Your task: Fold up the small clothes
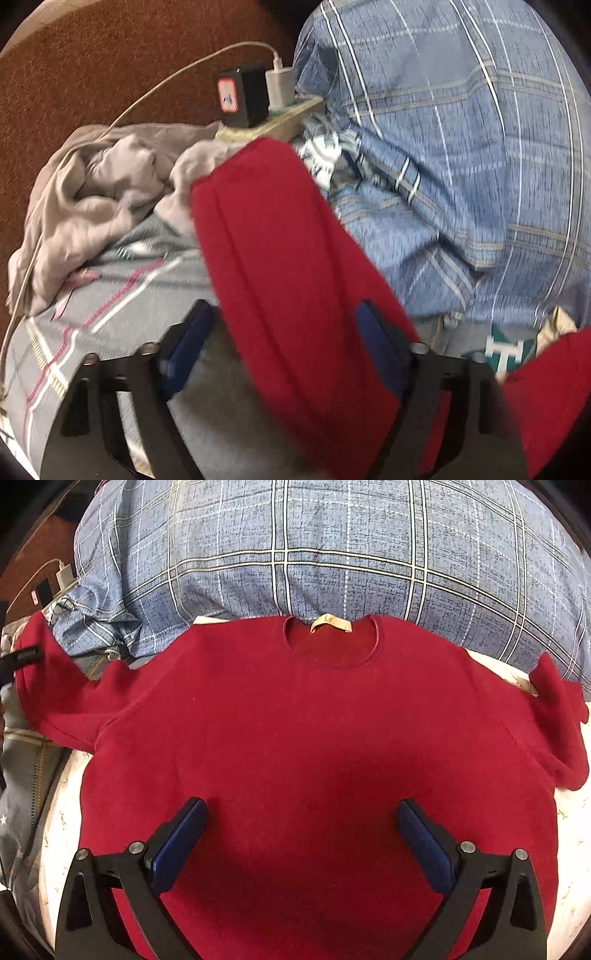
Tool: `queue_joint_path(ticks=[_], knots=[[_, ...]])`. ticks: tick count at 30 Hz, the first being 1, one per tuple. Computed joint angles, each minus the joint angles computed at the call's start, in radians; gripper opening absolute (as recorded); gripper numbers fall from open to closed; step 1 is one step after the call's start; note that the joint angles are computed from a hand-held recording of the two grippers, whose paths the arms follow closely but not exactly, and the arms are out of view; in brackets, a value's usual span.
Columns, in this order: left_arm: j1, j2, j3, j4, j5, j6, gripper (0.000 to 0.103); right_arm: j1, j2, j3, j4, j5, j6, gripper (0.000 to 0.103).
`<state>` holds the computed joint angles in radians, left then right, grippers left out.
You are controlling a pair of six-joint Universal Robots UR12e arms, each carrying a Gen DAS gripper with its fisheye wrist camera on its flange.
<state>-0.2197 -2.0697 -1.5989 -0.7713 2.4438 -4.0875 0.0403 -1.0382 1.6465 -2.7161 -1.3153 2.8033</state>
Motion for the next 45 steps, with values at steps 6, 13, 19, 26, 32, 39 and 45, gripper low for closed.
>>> queue_joint_path(ticks=[6, 13, 19, 26, 32, 39, 45], knots=[[0.028, 0.031, -0.08, 0.291, -0.141, 0.036, 0.012, -0.008, -0.007, 0.006, -0.003, 0.011, 0.005, 0.103], [-0.071, 0.007, -0.033, 0.569, -0.26, 0.291, 0.012, -0.04, -0.024, 0.016, -0.026, 0.025, 0.06, 0.103], [-0.157, -0.088, 0.115, 0.546, -0.452, 0.465, 0.012, -0.077, -0.04, 0.027, -0.067, 0.011, 0.108, 0.103], [-0.175, -0.189, 0.223, 0.376, -0.693, 0.408, 0.039, -0.133, -0.052, 0.026, -0.021, 0.019, 0.163, 0.103], [-0.188, -0.104, 0.124, 0.429, -0.63, 0.47, 0.082, -0.152, -0.04, 0.009, 0.0, 0.073, 0.2, 0.103], [-0.173, -0.013, -0.019, 0.399, -0.321, 0.317, 0.084, -0.129, -0.004, -0.037, 0.016, 0.128, 0.18, 0.101], [-0.12, -0.018, -0.046, 0.334, -0.392, 0.195, 0.084, -0.086, 0.036, -0.125, -0.01, 0.107, 0.17, 0.101]])
